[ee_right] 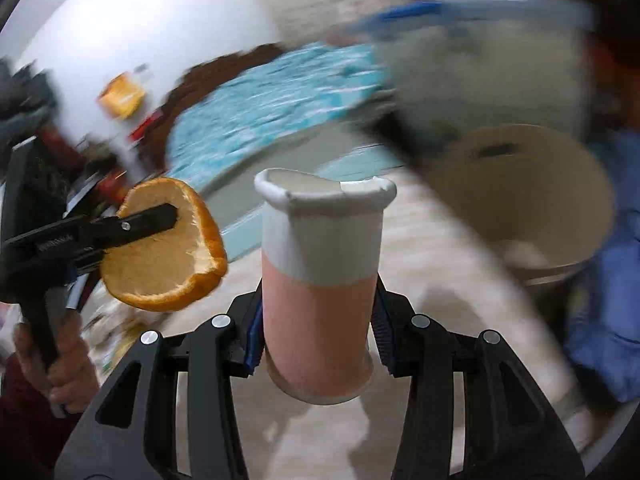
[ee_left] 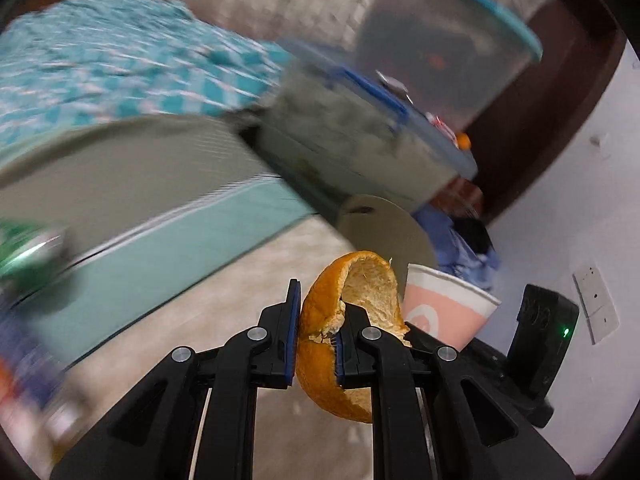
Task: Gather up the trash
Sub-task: 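Lift the orange peel and pink cup and carry both toward the beige bin, then open both tools over the beige bin, dropping peel and cup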
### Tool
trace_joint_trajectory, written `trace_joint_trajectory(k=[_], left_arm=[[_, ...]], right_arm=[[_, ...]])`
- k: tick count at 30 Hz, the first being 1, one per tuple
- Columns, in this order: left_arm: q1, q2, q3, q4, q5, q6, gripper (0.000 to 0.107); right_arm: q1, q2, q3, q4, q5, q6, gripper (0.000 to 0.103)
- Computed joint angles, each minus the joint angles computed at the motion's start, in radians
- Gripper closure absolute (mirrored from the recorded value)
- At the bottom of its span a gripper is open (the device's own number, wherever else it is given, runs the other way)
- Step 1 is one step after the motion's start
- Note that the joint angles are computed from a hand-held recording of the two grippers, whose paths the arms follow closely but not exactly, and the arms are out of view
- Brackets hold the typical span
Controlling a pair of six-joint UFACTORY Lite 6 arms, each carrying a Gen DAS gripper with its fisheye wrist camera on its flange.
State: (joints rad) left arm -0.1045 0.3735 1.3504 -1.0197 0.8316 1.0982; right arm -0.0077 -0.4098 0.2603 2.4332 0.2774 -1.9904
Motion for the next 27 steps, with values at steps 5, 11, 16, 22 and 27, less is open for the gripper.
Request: trace_joint_trajectory(k=[5, 11, 16, 22, 27], left_arm=[[-0.277, 0.38, 0.465, 0.153, -0.057, -0.321, 0.095], [-0.432, 0.688, 0.901, 0.38, -0.067, -0.594, 0.064], [-0.396, 0.483, 0.641, 0.24, -0.167, -0.468, 0.051], [-0.225, 0.027, 0.103, -0.036, -0.099, -0.125, 0.051], [0.004, -0.363, -0.313, -0.019, 0.028, 0.119, 0.051]], right_arm=[[-0.427, 0.27, 0.139, -0.371, 0.142, 0.12, 0.055], [-0.561, 0.45, 0.248, -0.336, 0.189, 0.017, 0.034], [-0.547, 0.244, 0.106, -0.186, 0.189, -0.071, 0.031], [-0.397, -0.114, -0.06, -0.148, 0.112, -0.001, 0.033], [0.013, -0.164, -0.044, 0.214, -0.021, -0.189, 0.052]])
